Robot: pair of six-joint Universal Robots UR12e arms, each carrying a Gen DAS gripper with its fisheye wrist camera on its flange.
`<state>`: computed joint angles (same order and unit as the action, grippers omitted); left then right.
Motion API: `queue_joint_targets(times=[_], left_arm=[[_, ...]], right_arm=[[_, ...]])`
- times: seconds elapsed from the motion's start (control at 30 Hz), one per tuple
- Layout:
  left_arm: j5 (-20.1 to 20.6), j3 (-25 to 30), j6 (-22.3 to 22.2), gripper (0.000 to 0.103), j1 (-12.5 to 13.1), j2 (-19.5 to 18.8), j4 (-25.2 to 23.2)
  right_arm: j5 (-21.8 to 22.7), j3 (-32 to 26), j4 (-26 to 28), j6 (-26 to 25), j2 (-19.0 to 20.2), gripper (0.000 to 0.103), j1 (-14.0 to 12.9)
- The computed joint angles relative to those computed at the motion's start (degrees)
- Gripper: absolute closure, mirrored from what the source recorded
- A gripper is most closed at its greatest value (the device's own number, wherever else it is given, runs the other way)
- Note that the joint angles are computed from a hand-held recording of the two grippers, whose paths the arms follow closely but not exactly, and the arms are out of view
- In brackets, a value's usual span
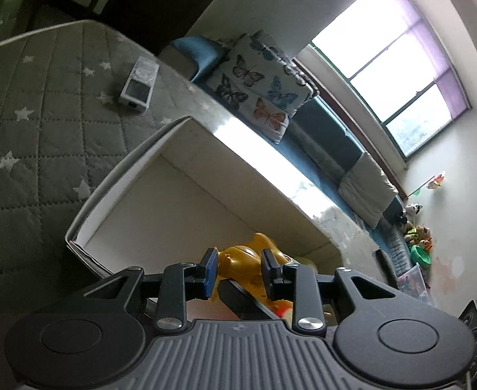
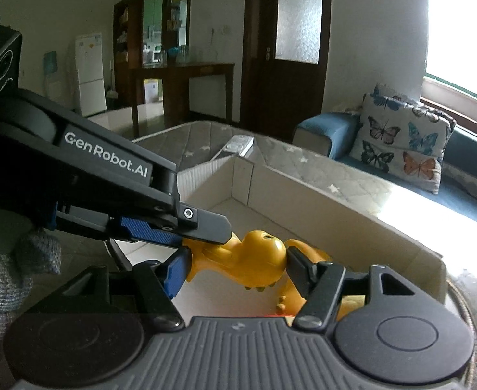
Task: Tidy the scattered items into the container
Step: 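Carry the small duck into the box and open the left gripper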
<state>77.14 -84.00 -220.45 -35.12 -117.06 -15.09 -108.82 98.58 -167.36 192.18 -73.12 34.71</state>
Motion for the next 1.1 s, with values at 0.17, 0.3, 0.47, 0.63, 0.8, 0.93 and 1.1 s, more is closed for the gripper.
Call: queue_joint_targets(times=[0.17,0.3,0.47,0.63,0.8,0.93,1.1], left_arm=[[-0.1,0.1,0.6,0.073,0.1,-0.2,0.4],[0.3,0.0,1.1,0.072,-0.2,0.0,0.4],[2.4,-0.2,2.3,0.072,-0.6,0.5,-0.3],[4.3,-1.1,4.7,0.072,-1.5,1.5,0.3],[5.9,-2.4,6.0,0.072,-2.7,2.6,0.4],[6.7,-3.5,7.8,0.073,-3.8,3.4,0.2],[8.0,-5.2,9.3,0.073,-5.3,4.7,0.9]], right_arm=[[-0.3,-0.5,1.1,0.0,0.4,0.037,-0.1],[-0.6,-0.5,1.1,-0.1,0.4,0.037,0.2],[-1.4,0.1,1.0,-1.0,-0.6,0.037,0.7],[-2.5,1.4,0.4,-1.5,-1.9,0.03,1.3],[-3.3,3.1,0.2,-1.6,-3.5,0.025,2.3],[-3.8,4.4,0.4,-2.0,-4.7,0.022,3.1],[-4.6,6.6,-0.3,-1.6,-6.2,0.019,4.3]])
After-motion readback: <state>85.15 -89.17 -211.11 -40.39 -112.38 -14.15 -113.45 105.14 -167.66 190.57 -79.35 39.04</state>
